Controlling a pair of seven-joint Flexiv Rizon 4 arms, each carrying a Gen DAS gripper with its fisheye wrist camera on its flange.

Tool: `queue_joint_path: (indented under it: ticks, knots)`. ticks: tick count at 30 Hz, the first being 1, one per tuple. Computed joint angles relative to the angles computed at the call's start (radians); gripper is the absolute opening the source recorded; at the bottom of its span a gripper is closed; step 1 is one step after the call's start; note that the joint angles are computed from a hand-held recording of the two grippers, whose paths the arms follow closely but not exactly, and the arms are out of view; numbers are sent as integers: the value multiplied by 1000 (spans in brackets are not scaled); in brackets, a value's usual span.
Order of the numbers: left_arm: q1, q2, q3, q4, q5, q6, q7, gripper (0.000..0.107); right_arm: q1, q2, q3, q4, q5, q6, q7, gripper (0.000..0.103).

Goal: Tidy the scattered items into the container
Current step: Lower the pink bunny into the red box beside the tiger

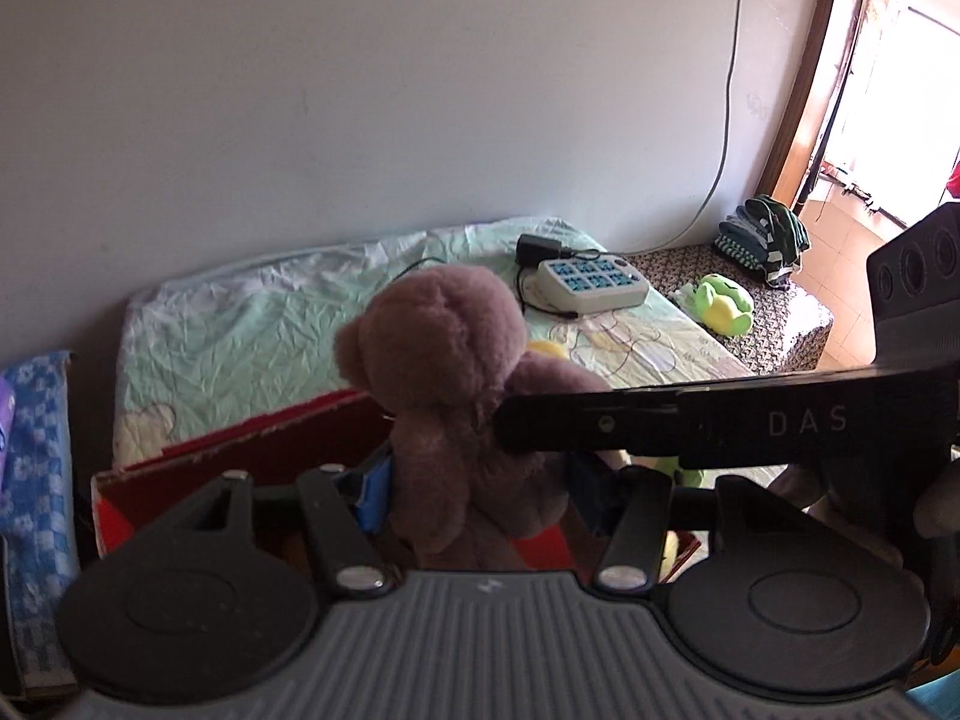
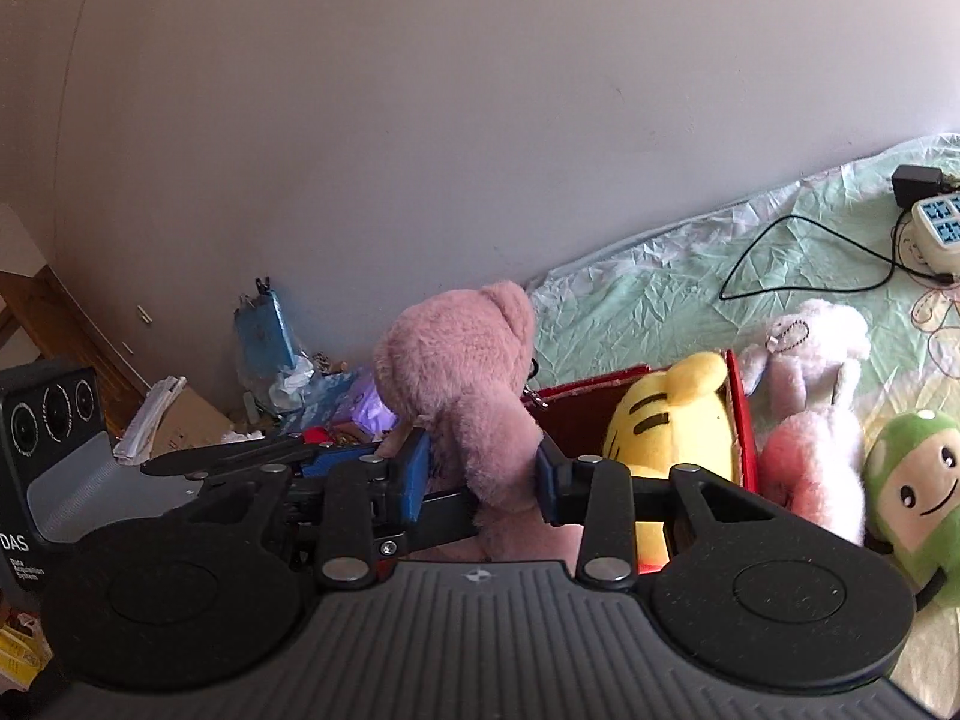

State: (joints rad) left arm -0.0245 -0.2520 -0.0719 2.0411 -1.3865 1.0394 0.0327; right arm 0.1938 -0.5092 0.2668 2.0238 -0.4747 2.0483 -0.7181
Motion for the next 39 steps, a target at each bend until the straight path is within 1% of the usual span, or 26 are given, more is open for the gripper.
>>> queue_joint_path:
  ticks: [3,4,5,6,8,9,11,13,15,17,19,23,25,26,27,28,29,30,31,33,35,37,39]
  knots:
    - [41,-51,13,-34,84,-75,-75,59,86,1,-54,-26,65,-90,-7,37]
    - [53,-68,14,-46,114,-90,-93,54,146,14,-100,-29,110,-131,-20,32]
    - [63,-83,13,-57,144,-98,-107,53,212,24,-157,-33,152,-173,-35,21]
    - [72,-98,14,-69,187,-108,-130,51,264,34,-201,-37,182,-220,-44,21]
    - [87,-126,9,-86,257,-118,-157,51,323,34,-242,-59,208,-317,-41,20]
    - [89,-140,4,-92,286,-105,-169,51,374,33,-292,-61,216,-344,-32,19]
    - [103,-163,-7,-107,328,-101,-194,51,406,20,-322,-69,229,-372,-9,19]
    - [126,-172,-23,-120,337,-127,-206,51,484,17,-410,-52,237,-351,23,19]
    - [138,-178,-34,-130,343,-136,-206,51,528,9,-460,-44,260,-321,45,19]
    - [144,-179,-46,-132,337,-128,-180,51,624,-5,-560,-24,308,-267,61,19]
    - [147,-178,-54,-133,329,-121,-155,50,695,-22,-629,-17,371,-227,59,19]
    - [145,-169,-65,-127,298,-104,-94,50,784,-56,-702,-21,503,-167,58,19]
    - [132,-175,-59,-132,315,-82,-87,51,830,-87,-741,-23,579,-114,50,19]
    - [125,-184,-50,-142,351,-79,-111,51,827,-99,-732,-30,603,-100,47,19]
    - [124,-191,-43,-150,383,-85,-138,54,802,-97,-702,-39,605,-114,44,19]
    - [127,-193,-44,-154,397,-86,-147,59,790,-89,-686,-44,607,-140,35,19]
    - [130,-192,-48,-154,404,-77,-141,62,790,-82,-684,-45,616,-151,20,19]
    - [129,-192,-48,-154,418,-64,-138,68,769,-69,-659,-45,608,-162,1,20]
    - [130,-194,-45,-157,438,-59,-149,72,732,-50,-620,-47,581,-188,-21,20]
    - [145,-198,-38,-175,481,-105,-190,72,642,-8,-527,-46,524,-243,-48,21]
    - [160,-199,-33,-183,512,-145,-216,72,550,34,-436,-37,462,-286,-71,25]
    - [169,-200,-28,-186,542,-179,-236,72,495,79,-390,-26,385,-368,-102,25]
    - [170,-204,-18,-200,590,-223,-271,71,373,107,-257,-47,333,-489,-164,20]
